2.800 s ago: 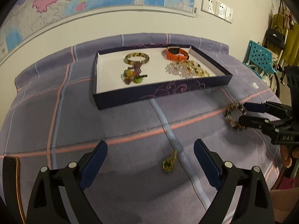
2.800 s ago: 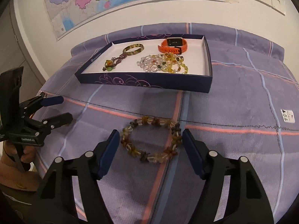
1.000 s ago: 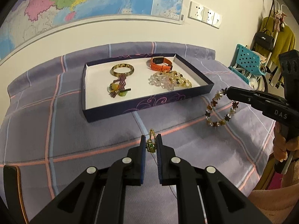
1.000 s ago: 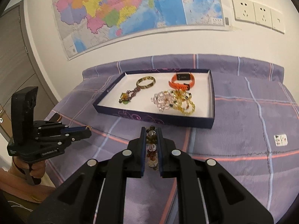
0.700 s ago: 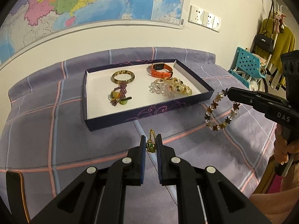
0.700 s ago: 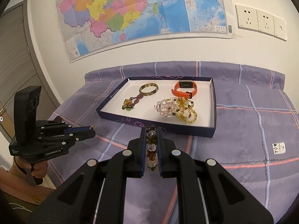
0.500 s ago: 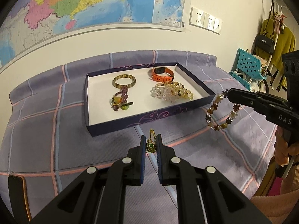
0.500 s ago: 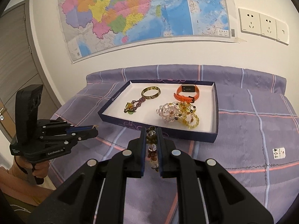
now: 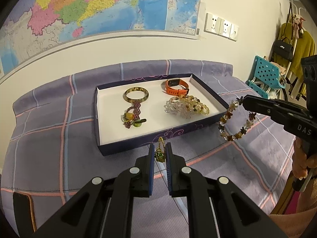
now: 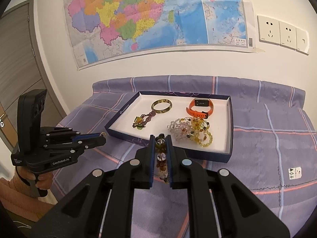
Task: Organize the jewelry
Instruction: 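Carry the bead bracelet over the tray with the right tool while the left tool carries the charm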
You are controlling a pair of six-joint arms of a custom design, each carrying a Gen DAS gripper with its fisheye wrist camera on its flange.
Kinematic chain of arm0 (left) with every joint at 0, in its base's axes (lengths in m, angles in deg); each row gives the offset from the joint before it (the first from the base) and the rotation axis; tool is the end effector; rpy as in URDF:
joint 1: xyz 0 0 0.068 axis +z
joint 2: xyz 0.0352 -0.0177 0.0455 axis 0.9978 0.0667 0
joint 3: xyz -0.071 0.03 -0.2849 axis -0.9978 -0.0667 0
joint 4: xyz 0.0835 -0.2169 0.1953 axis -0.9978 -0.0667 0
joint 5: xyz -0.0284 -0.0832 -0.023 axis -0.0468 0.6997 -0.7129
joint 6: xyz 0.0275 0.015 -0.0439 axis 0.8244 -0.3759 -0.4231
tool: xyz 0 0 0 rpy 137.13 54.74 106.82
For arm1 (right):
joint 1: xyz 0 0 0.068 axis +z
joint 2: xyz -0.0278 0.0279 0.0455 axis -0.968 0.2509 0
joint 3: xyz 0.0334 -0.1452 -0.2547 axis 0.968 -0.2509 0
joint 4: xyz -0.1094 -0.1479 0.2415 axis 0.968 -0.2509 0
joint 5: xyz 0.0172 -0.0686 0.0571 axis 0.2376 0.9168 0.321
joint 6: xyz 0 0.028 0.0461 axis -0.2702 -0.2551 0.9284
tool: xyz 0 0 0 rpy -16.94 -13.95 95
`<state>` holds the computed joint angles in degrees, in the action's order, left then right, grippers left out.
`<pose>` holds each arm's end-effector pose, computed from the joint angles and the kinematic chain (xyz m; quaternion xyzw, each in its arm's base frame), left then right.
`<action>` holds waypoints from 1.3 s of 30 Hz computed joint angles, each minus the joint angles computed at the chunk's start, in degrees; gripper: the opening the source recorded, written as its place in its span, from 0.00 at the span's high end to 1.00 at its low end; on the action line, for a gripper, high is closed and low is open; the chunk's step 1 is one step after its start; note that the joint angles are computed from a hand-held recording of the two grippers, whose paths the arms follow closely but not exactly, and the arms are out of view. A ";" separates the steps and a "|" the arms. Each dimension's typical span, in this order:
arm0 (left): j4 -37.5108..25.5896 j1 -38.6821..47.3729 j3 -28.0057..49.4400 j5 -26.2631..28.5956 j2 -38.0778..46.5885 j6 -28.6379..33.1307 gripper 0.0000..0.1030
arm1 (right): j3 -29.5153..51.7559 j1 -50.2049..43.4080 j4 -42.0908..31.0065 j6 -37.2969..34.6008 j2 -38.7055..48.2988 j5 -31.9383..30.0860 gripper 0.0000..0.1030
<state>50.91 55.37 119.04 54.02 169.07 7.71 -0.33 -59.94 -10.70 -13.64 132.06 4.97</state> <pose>0.3189 -0.1908 0.2795 0.2113 0.8947 -0.1287 0.3720 0.2911 0.0851 0.2837 -0.1018 0.8775 0.1345 0.4489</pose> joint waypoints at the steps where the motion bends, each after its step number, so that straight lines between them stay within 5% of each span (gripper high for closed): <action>1: 0.02 0.06 0.13 -0.05 0.04 0.02 0.91 | 0.18 -0.03 -0.04 -0.07 0.08 0.00 0.90; 39: -0.42 1.54 9.10 -1.96 5.84 0.85 0.91 | 6.45 -1.66 1.00 -1.37 4.90 -1.20 0.90</action>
<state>50.49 56.91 128.14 52.06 174.90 8.56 6.12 -61.60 -9.70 -15.01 136.96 3.77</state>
